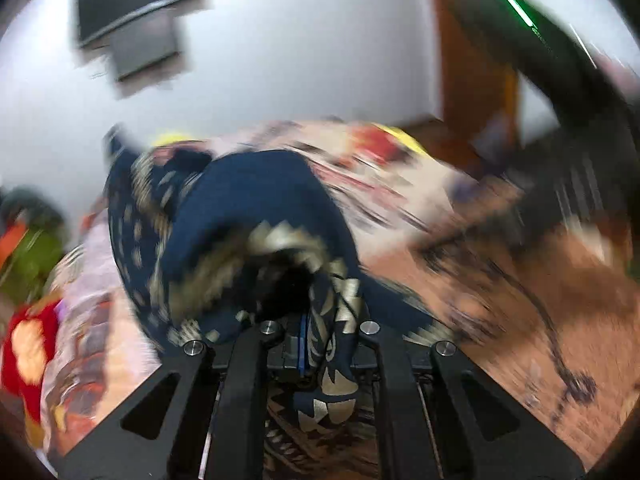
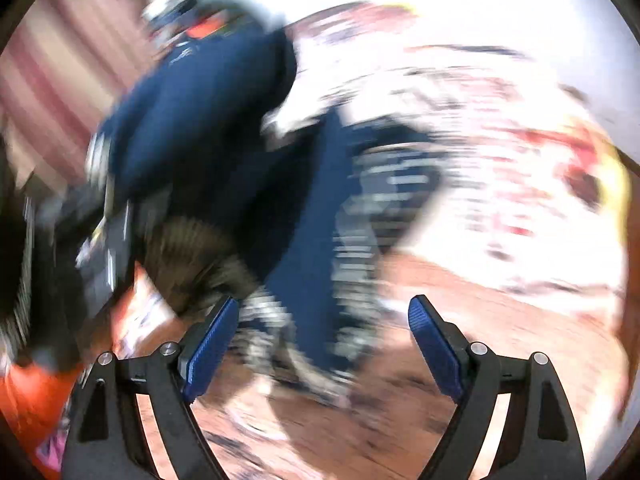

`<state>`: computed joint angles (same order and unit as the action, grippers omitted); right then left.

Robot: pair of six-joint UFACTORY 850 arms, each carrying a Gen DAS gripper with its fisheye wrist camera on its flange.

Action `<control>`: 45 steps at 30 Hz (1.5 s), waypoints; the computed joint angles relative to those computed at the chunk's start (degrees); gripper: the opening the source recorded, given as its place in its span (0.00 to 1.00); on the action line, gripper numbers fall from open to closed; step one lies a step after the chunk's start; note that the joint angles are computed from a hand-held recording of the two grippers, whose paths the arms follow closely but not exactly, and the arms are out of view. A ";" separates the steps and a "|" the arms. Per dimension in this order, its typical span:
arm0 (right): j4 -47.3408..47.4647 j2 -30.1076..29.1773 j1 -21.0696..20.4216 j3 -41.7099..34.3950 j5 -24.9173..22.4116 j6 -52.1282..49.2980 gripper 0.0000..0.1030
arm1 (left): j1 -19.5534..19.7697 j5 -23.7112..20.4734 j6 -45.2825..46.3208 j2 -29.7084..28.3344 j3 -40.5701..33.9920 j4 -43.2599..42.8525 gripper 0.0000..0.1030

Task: Fold large clothes
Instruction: 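Fold the hem over the hoodie body with both tools, then grasp the folded navy hoodie with the left tool and lift it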

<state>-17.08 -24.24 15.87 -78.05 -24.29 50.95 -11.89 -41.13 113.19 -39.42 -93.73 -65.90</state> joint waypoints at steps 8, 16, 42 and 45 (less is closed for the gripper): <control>-10.76 9.11 -0.13 8.30 3.17 15.25 0.84 | 0.81 -7.35 -17.51 -2.04 -2.65 14.71 0.08; -10.60 5.49 1.47 2.58 6.08 13.49 0.85 | 3.58 -19.66 -26.93 -2.74 -6.84 19.22 0.54; 18.91 -0.09 -0.78 3.77 3.44 -9.67 0.89 | 8.18 -9.56 -41.85 -8.93 -18.48 21.98 0.60; 13.96 0.35 -0.49 2.58 5.02 -5.67 0.89 | 7.86 -14.46 -49.41 -14.74 -27.66 23.56 0.60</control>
<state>-3.12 -23.89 15.39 -75.47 -19.27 45.28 -4.03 -55.59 63.79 -54.16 -121.39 -42.34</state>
